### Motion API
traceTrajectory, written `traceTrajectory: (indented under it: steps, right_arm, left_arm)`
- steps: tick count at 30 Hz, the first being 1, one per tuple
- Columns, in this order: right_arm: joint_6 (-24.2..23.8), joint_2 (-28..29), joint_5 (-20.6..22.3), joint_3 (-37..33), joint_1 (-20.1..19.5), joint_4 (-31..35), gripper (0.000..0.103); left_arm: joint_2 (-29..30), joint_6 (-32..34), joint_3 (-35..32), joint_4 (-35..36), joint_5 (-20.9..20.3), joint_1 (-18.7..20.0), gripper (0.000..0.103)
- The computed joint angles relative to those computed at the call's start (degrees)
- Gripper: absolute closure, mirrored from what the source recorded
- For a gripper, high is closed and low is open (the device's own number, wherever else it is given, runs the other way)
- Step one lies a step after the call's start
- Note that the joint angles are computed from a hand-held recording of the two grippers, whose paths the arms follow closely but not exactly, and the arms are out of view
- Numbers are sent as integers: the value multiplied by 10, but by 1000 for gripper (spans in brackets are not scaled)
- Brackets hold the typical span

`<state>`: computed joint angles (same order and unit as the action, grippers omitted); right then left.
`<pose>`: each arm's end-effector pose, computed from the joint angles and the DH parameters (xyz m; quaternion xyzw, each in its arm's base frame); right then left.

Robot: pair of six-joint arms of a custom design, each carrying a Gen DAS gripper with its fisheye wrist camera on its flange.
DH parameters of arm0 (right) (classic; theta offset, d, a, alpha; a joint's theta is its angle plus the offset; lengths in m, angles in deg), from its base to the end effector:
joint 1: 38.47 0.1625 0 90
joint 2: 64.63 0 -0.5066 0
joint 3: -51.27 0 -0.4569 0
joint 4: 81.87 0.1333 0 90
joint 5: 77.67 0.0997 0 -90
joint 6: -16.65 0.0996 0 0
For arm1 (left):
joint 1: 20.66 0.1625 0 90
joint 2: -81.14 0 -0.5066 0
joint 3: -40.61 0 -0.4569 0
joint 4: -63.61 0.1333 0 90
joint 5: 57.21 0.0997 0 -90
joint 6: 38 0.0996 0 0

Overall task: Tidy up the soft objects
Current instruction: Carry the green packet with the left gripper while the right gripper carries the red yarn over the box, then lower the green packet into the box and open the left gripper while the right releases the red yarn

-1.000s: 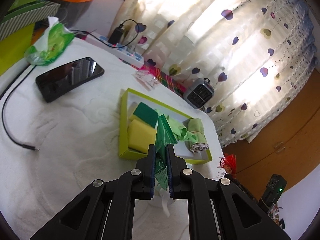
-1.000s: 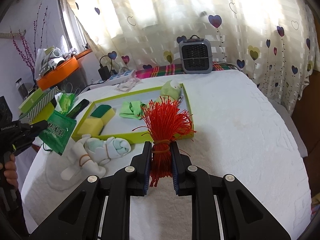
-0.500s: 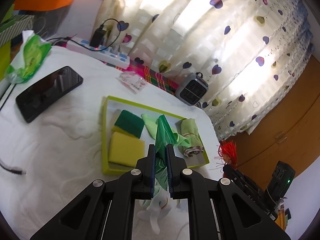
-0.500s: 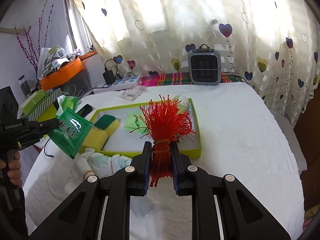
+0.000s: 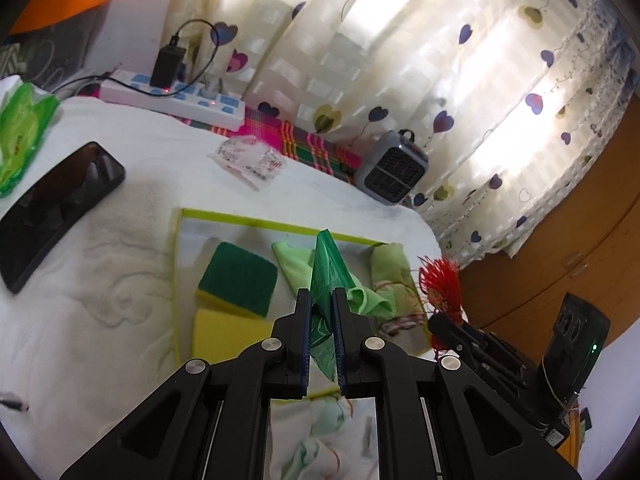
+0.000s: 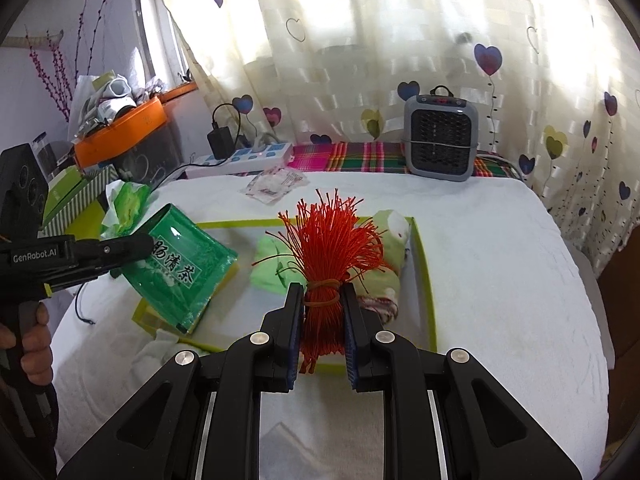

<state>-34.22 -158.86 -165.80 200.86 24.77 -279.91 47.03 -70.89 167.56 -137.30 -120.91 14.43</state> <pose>-0.0410 -0.3847 0.3107 0.1942 -0.8748 0.3548 0.2667 -0.3229 -0.4437 -0.0637 0.1486 0.9508 -0.2660 0.0559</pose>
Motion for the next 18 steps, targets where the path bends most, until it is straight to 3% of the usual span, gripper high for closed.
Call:
traceTrajectory:
  steps: [12,18]
  right_arm:
    - [24,95,-79,-62,44,-5,84]
    - [20,125,-105,-80,54,-6,84]
  left_arm:
    - [33,31,-65,61,-6,33,94]
    - [45,53,-85,95,29,32,94]
